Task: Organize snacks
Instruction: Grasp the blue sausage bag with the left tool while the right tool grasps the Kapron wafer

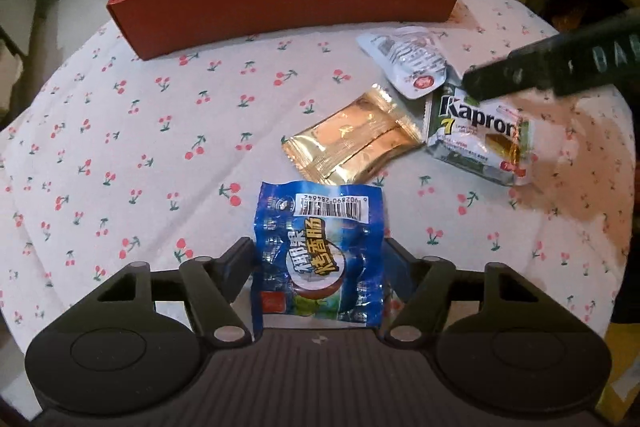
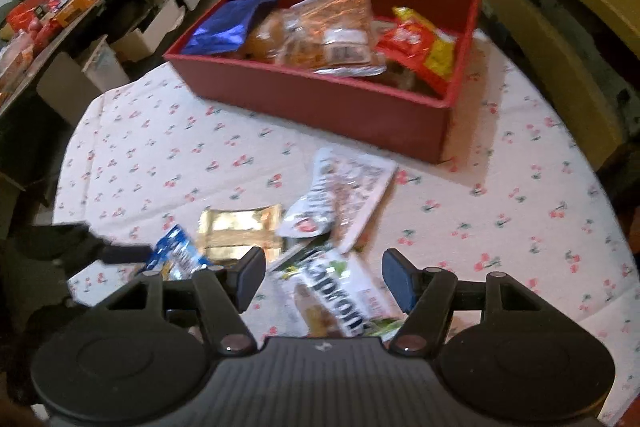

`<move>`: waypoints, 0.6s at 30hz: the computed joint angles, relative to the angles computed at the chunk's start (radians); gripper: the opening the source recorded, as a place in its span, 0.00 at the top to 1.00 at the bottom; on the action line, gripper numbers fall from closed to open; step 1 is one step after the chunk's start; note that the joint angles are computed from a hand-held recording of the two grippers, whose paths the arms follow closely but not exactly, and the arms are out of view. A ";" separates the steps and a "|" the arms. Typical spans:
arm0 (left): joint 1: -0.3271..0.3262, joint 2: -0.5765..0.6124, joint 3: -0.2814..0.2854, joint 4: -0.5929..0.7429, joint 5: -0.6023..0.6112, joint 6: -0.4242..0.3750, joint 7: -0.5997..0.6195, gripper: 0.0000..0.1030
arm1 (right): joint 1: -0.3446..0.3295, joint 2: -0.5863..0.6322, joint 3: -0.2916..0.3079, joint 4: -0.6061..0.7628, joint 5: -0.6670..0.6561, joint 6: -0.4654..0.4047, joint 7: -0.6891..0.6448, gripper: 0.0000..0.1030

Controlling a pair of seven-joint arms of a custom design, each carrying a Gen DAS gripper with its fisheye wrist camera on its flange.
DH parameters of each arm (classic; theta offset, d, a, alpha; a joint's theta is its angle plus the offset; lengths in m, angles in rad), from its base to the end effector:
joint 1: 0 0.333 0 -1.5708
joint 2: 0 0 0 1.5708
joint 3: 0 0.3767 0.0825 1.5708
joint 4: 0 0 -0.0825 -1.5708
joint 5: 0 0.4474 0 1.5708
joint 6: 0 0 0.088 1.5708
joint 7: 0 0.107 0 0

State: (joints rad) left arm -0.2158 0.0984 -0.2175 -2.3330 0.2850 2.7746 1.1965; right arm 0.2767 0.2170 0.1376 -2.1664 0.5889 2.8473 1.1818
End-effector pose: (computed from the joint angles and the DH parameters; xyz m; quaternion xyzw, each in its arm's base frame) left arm 0.5315 -0.2585 0.3436 -0.5824 0.7921 -0.1357 0.1221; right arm 0.6072 0.2318 0.3529 -0.7653 0.5845 -0.0377 0.2670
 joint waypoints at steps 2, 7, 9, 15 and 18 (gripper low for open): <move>-0.003 -0.005 0.002 -0.005 0.011 -0.004 -0.017 0.28 | -0.003 0.004 -0.012 0.004 -0.001 -0.007 0.026 0.37; 0.011 -0.035 -0.003 -0.029 -0.053 0.029 0.012 0.28 | -0.013 0.013 -0.011 0.010 -0.013 -0.026 0.031 0.37; 0.014 -0.044 -0.006 -0.036 -0.091 0.040 0.034 0.28 | -0.022 0.013 0.006 0.015 -0.001 -0.049 -0.028 0.37; 0.015 -0.041 -0.012 -0.034 -0.186 0.034 0.110 0.28 | 0.028 0.065 -0.017 0.050 -0.134 -0.078 -0.062 0.35; 0.014 -0.038 -0.011 -0.032 -0.191 0.029 0.112 0.28 | 0.061 0.087 -0.040 0.055 -0.234 -0.050 -0.051 0.27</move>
